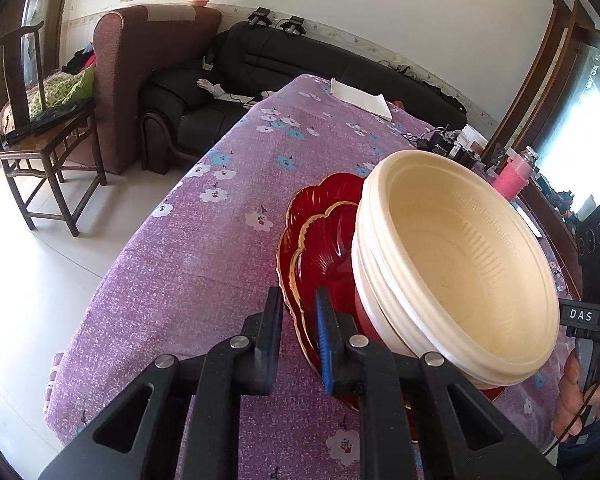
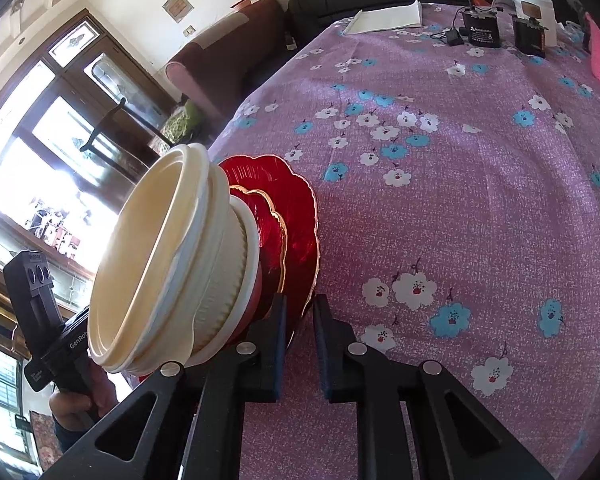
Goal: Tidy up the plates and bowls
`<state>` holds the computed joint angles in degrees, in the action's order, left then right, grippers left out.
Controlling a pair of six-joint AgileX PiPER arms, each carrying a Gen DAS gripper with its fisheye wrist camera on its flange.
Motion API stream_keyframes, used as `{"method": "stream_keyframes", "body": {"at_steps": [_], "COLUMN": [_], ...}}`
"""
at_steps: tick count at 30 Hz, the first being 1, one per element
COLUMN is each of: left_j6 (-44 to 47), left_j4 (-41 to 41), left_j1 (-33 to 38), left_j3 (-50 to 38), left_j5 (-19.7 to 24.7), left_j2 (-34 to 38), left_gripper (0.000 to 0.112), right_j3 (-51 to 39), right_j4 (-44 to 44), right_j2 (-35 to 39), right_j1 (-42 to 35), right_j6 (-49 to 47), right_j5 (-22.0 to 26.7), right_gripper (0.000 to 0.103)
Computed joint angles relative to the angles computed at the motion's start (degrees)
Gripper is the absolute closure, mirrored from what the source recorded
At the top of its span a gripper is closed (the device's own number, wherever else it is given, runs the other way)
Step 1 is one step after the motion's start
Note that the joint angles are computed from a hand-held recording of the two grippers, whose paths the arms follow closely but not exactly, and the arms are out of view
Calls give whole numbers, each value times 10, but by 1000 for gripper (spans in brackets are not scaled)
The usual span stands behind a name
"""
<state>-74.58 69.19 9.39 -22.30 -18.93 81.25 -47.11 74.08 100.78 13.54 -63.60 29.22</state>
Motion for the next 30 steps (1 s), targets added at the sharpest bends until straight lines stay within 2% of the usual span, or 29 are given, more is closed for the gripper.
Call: {"method": "stream_keyframes", "body": {"at_steps": [9,18,28,30], "left_j6": [-14,0,119,181], "left_j4": [-8,-74,-256,-327], "left_j1": [-32,-114,-248,-272], "left_j3": [-7,-25,-82,-93], "left_j5": [17,57,117,128], "left_j2": [2,3,40,50], "left_gripper": [97,97,97,97], "right_j3": [11,42,88,92], "right_j4": [-6,3,13,8], "right_j2": [-13,-47,-78,-84], "right_j1": [-16,-65,-175,-200], "right_j6": [2,-28,-84,-91], "right_j5": [7,25,61,74], "right_gripper": [88,88,88,88]}}
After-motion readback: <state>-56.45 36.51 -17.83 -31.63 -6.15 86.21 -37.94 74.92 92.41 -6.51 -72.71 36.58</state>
